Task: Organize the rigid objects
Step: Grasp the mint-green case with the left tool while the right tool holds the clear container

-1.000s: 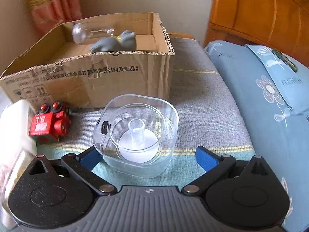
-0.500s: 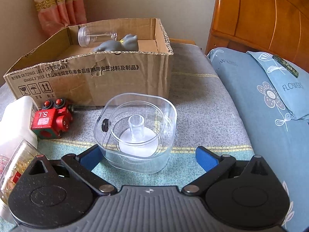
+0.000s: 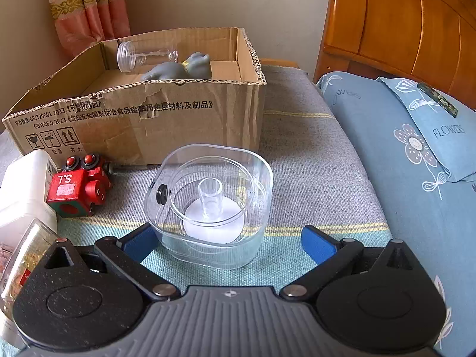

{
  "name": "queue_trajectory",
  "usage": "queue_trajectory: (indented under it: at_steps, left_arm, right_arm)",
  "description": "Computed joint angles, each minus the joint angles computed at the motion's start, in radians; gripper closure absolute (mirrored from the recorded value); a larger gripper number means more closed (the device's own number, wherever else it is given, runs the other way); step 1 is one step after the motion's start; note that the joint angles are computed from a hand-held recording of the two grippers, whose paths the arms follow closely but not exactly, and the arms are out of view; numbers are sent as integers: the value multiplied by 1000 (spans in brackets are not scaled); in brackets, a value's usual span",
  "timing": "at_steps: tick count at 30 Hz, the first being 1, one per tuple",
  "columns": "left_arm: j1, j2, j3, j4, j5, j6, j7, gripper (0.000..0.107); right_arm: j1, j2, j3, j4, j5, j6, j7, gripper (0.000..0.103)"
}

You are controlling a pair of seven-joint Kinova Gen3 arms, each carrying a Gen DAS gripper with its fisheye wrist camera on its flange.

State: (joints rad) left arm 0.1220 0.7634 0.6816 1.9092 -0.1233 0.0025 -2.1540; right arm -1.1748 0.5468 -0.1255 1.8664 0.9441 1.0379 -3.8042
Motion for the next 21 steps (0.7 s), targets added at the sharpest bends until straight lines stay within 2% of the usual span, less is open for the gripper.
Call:
queue_trajectory:
  at_steps: [4, 7, 11, 15, 21]
  left_arm:
    - [76, -59, -94, 53, 54, -69, 84, 47]
    - [80, -72, -111, 96, 38, -125, 134, 47]
    - [95, -86, -134, 103, 7, -126, 192, 47]
    - [123, -94, -162, 97, -18, -122, 237, 47]
    - [158, -101, -197, 92, -33, -126, 285, 47]
  right_arm:
    - [-1, 6, 1, -5, 3, 1, -1, 0]
    - [5, 14, 4, -19, 15, -9, 17, 0]
    - [18, 29, 16, -45, 28, -28, 47, 0]
    - [2, 49, 36, -59, 42, -14, 26, 0]
    - [14, 36, 29, -54, 31, -28, 45, 0]
